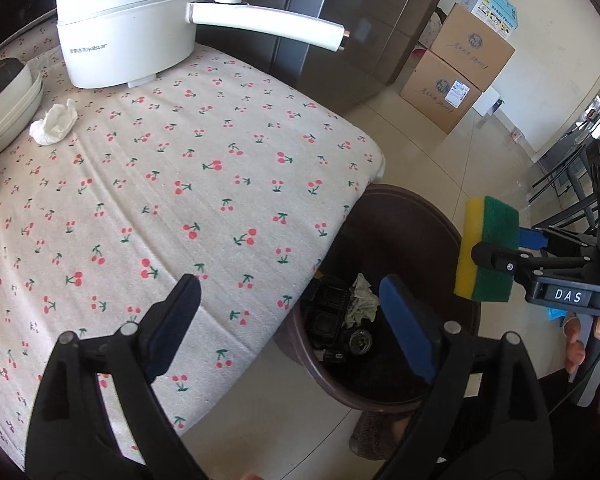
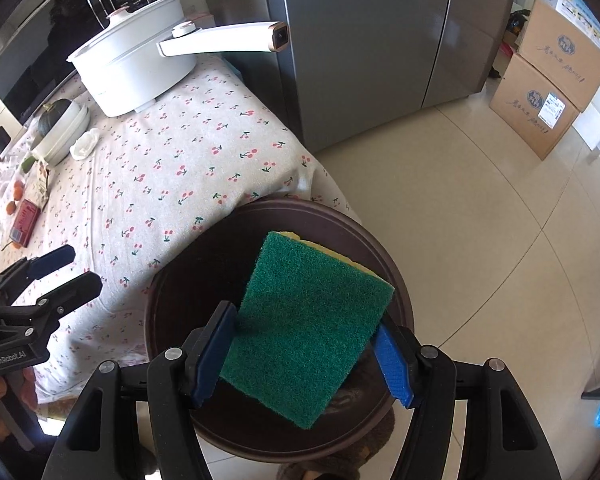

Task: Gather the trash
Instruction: 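Open the left tool to drop the black tray into the bin, then open the right tool to drop the green sponge into the bin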

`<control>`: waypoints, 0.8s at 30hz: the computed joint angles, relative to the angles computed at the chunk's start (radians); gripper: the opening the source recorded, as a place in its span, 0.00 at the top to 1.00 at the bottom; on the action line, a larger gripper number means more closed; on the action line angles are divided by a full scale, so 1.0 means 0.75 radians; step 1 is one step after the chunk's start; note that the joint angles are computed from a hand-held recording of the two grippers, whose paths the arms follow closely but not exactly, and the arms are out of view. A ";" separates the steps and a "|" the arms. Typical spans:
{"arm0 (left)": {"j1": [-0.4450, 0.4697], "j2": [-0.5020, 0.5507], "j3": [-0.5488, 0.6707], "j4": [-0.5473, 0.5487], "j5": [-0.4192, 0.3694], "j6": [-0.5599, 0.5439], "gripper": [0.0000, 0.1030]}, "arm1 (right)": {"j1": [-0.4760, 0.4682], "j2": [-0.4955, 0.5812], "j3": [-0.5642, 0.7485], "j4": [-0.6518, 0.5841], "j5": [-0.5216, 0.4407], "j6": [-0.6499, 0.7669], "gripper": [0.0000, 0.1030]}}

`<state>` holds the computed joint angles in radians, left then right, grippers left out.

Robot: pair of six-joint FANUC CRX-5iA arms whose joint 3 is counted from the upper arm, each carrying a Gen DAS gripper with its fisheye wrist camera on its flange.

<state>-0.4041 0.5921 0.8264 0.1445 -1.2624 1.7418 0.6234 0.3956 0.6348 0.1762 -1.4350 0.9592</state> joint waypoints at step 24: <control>0.212 -0.359 -0.393 -0.191 -0.037 0.128 0.02 | 0.168 0.407 0.633 0.062 -0.262 0.189 0.17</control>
<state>-0.2449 0.3230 0.5314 0.0011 -1.2900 1.8377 0.7491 0.7007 1.1096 0.2229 -1.6314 1.1007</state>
